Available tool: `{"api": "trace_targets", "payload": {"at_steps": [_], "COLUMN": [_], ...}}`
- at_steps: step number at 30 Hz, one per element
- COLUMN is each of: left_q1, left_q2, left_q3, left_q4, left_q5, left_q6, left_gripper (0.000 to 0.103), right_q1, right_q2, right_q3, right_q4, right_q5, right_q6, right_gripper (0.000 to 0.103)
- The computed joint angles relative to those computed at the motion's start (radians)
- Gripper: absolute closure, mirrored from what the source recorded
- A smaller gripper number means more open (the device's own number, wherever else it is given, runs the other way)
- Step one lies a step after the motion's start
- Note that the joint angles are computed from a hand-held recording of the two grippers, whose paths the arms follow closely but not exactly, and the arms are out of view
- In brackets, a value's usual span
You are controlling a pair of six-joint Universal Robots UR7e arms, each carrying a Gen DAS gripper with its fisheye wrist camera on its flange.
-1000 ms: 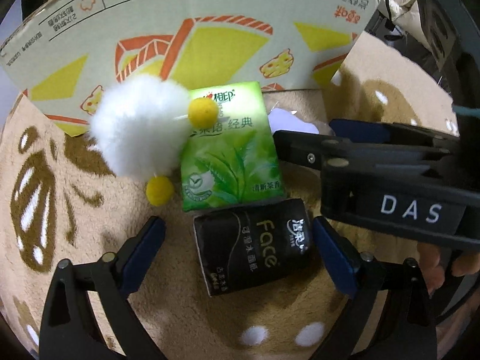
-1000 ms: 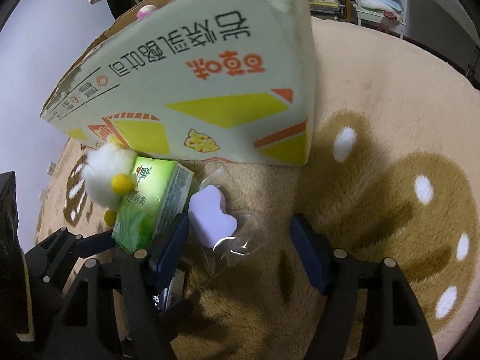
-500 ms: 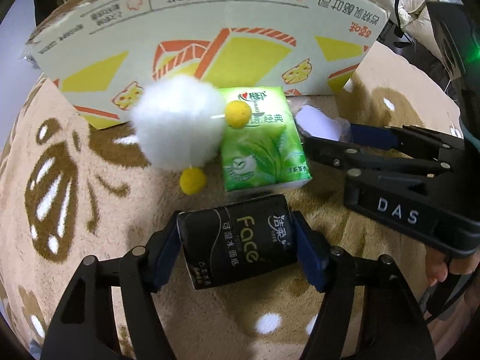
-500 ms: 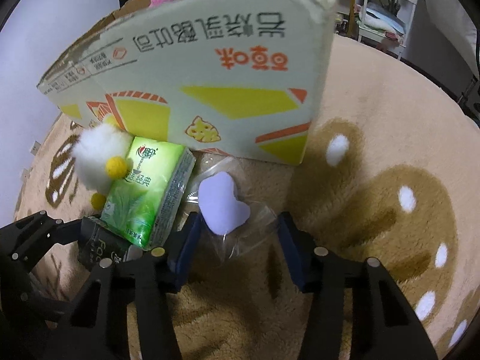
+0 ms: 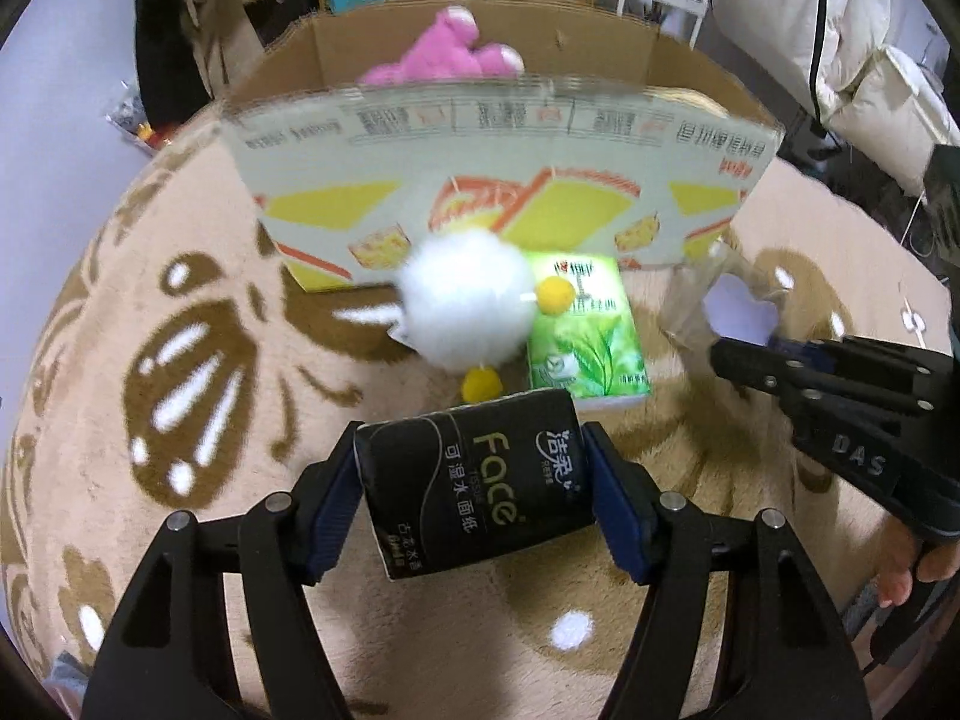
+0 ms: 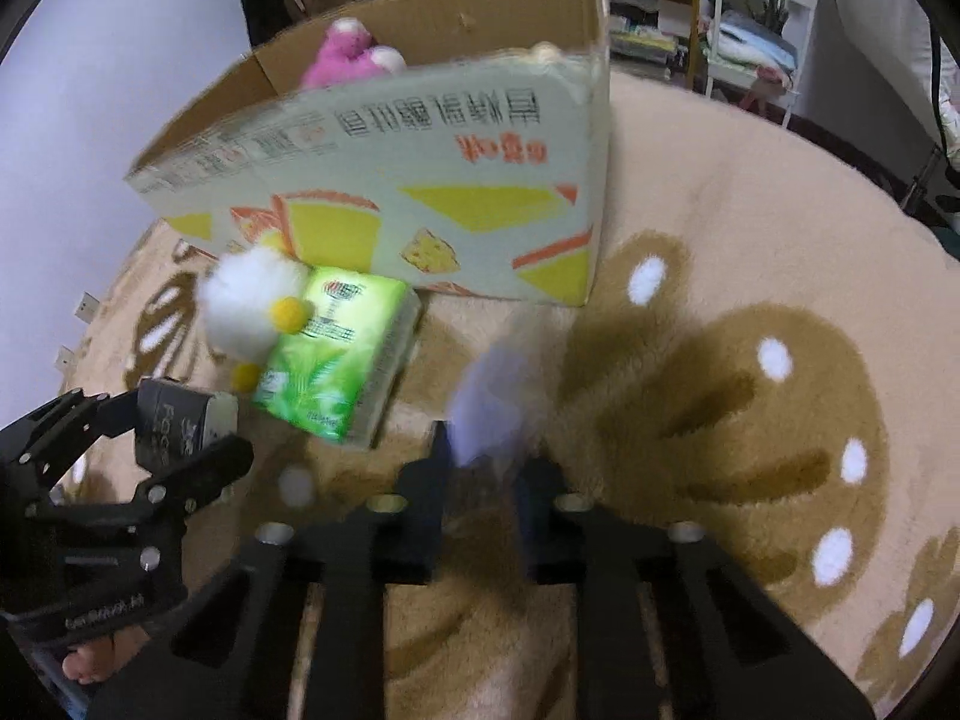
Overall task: Organize soft objects
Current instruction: 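Grasp the black Face tissue pack with the left tool while the right tool grasps the lavender bagged item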
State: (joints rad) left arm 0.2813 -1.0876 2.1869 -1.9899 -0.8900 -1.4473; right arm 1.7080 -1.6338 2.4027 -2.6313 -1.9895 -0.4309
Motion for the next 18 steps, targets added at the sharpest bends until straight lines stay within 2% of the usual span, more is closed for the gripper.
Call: {"api": "trace_targets", "payload": {"at_steps": [6, 12, 15, 18], "left_q1": [-0.055, -0.111, -0.138, -0.147], "left_q2": [-0.046, -0.059, -0.053, -0.048], "left_q3": [0.003, -0.033, -0.062, -0.082], "left_q4": [0.098, 0.245, 0.342, 0.385], "left_q5": [0.057, 0.154, 0.213, 0.251], "left_q6": [-0.069, -0.128, -0.166, -0.181], "left_gripper": [0.035, 0.035, 0.035, 0.035], "right_q1": [0.020, 0.034, 0.053, 0.085], "right_q2": [-0.077, -0.163, -0.170, -0.159], "right_q3": [0.008, 0.019, 0.023, 0.032], "right_q4": [0.006, -0.041, -0.097, -0.197], "right_q5": [0.047, 0.138, 0.150, 0.129], "right_q6": [0.030, 0.024, 0.003, -0.025], "right_gripper": [0.090, 0.090, 0.090, 0.090]}}
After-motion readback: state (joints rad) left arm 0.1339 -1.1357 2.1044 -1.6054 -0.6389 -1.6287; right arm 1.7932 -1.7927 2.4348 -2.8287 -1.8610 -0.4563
